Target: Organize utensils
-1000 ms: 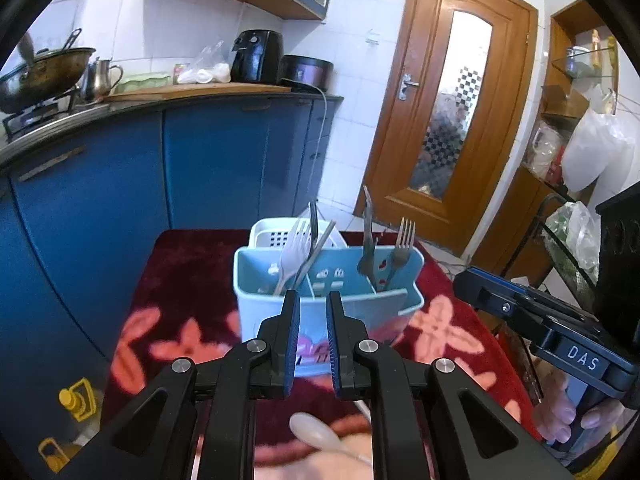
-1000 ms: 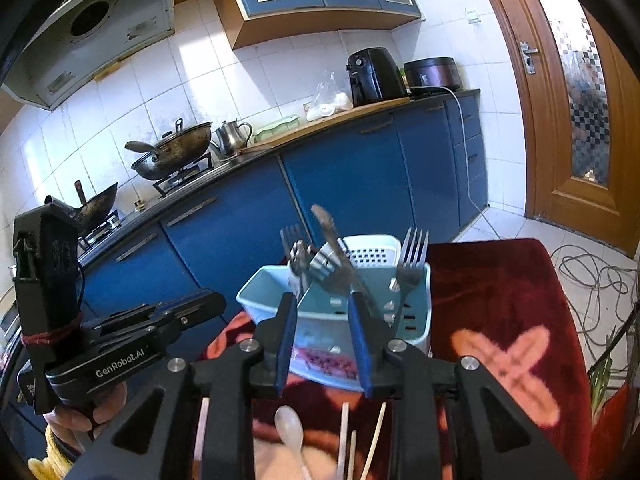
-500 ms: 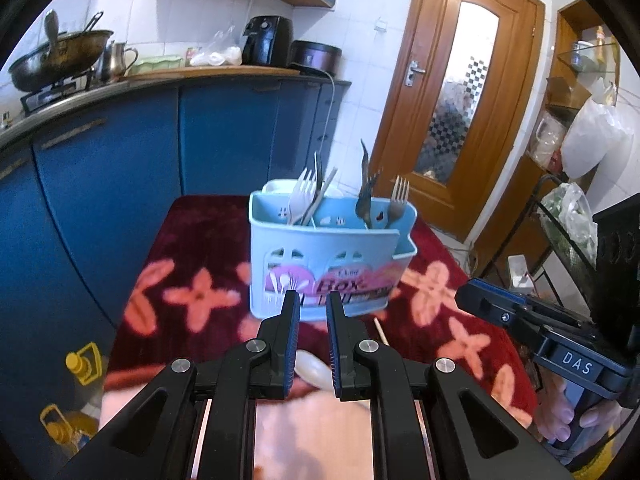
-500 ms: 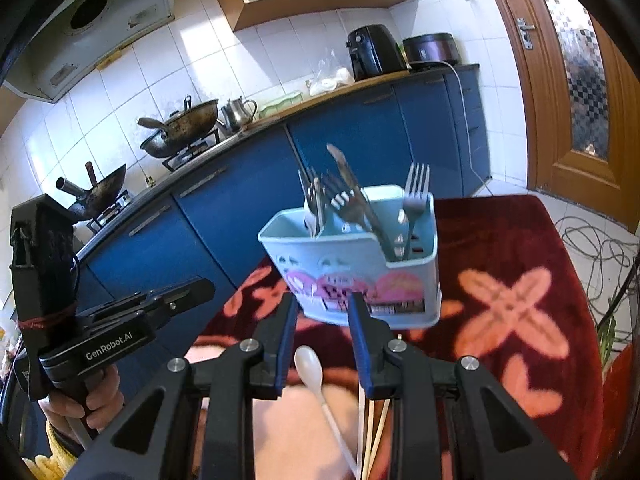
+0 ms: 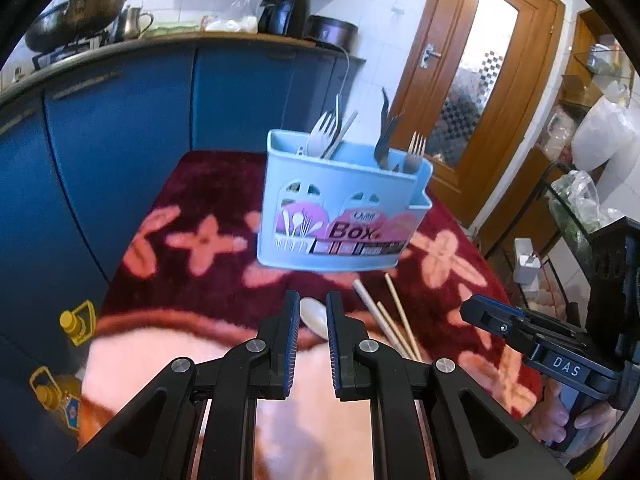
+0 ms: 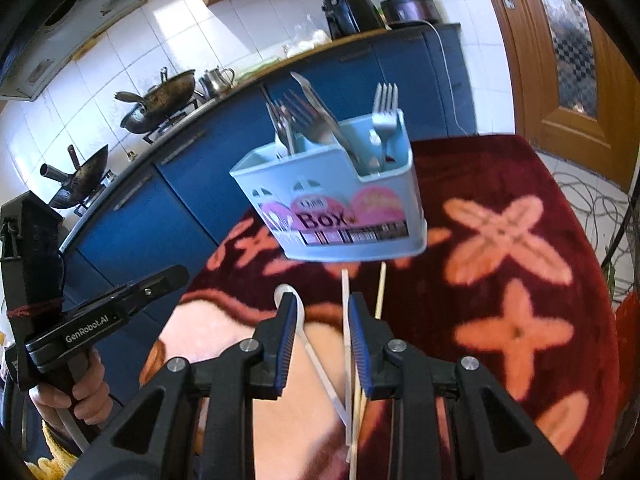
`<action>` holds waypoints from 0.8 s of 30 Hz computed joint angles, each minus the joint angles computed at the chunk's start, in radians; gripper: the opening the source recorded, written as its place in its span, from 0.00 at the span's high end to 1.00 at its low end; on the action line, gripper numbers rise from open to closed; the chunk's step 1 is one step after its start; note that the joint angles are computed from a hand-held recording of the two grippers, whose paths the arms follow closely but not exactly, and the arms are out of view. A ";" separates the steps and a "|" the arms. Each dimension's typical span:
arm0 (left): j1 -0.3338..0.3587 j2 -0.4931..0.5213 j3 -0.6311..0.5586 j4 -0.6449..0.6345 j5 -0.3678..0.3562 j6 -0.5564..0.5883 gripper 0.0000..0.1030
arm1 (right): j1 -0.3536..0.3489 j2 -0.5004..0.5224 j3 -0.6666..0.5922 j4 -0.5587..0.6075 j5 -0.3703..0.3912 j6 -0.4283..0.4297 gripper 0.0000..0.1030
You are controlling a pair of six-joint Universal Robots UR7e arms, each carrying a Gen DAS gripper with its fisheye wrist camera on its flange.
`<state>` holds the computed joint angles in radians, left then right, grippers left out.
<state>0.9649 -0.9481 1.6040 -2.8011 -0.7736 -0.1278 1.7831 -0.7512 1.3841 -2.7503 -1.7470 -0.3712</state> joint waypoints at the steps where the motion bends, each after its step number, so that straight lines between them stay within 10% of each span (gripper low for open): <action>1: 0.003 0.001 0.000 0.008 0.000 -0.009 0.87 | -0.002 0.001 0.000 0.006 -0.005 0.004 0.72; 24: 0.095 0.084 -0.094 0.220 -0.092 -0.168 0.87 | -0.057 0.035 -0.032 0.113 -0.071 0.049 0.72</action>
